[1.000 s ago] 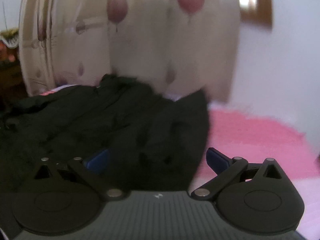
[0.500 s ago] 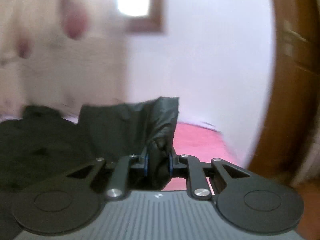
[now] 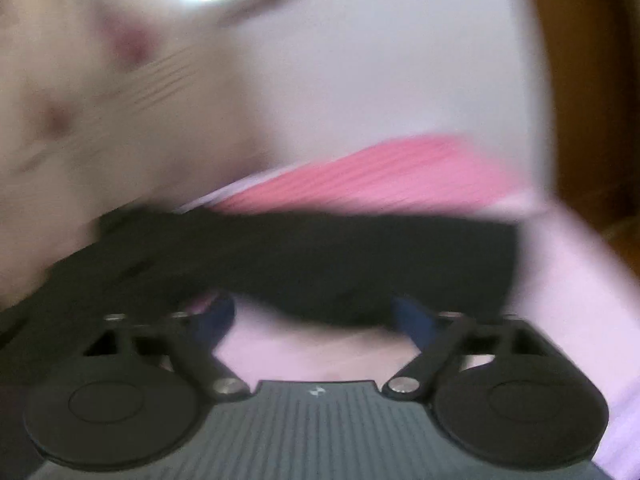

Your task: Fold large clothes

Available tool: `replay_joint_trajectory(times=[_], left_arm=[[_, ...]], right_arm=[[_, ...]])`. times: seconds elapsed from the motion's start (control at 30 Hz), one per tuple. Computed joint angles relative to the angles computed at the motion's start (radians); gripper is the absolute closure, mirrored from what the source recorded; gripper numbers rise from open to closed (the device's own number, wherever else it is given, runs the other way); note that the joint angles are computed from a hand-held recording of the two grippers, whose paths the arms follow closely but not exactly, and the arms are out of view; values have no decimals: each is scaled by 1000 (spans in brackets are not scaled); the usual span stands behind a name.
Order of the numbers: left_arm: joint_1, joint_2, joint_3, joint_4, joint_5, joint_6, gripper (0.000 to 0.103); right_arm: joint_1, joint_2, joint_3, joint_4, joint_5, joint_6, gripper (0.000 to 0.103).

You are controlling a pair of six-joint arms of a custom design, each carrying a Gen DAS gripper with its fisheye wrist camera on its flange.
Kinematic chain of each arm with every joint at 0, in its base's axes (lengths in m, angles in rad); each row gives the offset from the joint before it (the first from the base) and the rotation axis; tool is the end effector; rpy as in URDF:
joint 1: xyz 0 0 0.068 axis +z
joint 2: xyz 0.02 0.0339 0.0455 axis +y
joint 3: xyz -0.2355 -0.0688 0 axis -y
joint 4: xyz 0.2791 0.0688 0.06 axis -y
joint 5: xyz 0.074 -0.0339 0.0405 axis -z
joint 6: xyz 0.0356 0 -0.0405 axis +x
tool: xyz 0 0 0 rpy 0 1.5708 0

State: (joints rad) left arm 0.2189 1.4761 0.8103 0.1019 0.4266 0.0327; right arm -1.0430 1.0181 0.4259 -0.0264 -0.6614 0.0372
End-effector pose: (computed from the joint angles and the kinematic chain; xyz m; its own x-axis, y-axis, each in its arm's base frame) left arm 0.3392 0.0604 0.1659 -0.5168 -0.0845 -0.8520 0.1607 0.9679 -0.1934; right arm 0.1421 -0.2003 0.1487 -0.2759 0.5315 -0.8009 0.4403 0.8105 0.3862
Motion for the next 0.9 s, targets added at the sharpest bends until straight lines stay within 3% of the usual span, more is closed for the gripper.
replay_joint_trajectory(times=[0.1, 0.2, 0.3, 0.37, 0.5, 0.6, 0.7, 0.77, 0.8, 0.83, 0.9], left_arm=[[6, 0, -3, 15, -22, 1, 0], [15, 19, 12, 30, -39, -12, 0], [28, 55, 45, 26, -48, -25, 0], [32, 90, 75, 23, -73, -37, 0], [45, 167, 157, -37, -74, -84, 0], [48, 189, 171, -37, -71, -76, 0], [42, 194, 159, -17, -78, -47, 0], [33, 195, 148, 4, -88, -34, 0], [30, 192, 141, 11, -90, -26, 0], [28, 191, 138, 15, -90, -20, 0], [23, 196, 140, 19, -92, -14, 0]], right_arm=[[225, 25, 16, -8, 67, -23, 12], [416, 272, 168, 84, 197, 16, 12], [516, 536, 384, 79, 232, 123, 12], [568, 620, 475, 81, 288, 163, 11], [606, 721, 579, 108, 358, 237, 6], [573, 851, 724, 117, 313, 372, 2], [541, 938, 788, 208, 275, 546, 2], [551, 966, 811, 220, 297, 526, 4], [568, 962, 814, 202, 337, 472, 13], [595, 956, 821, 166, 411, 385, 32], [624, 941, 802, 160, 500, 267, 55]])
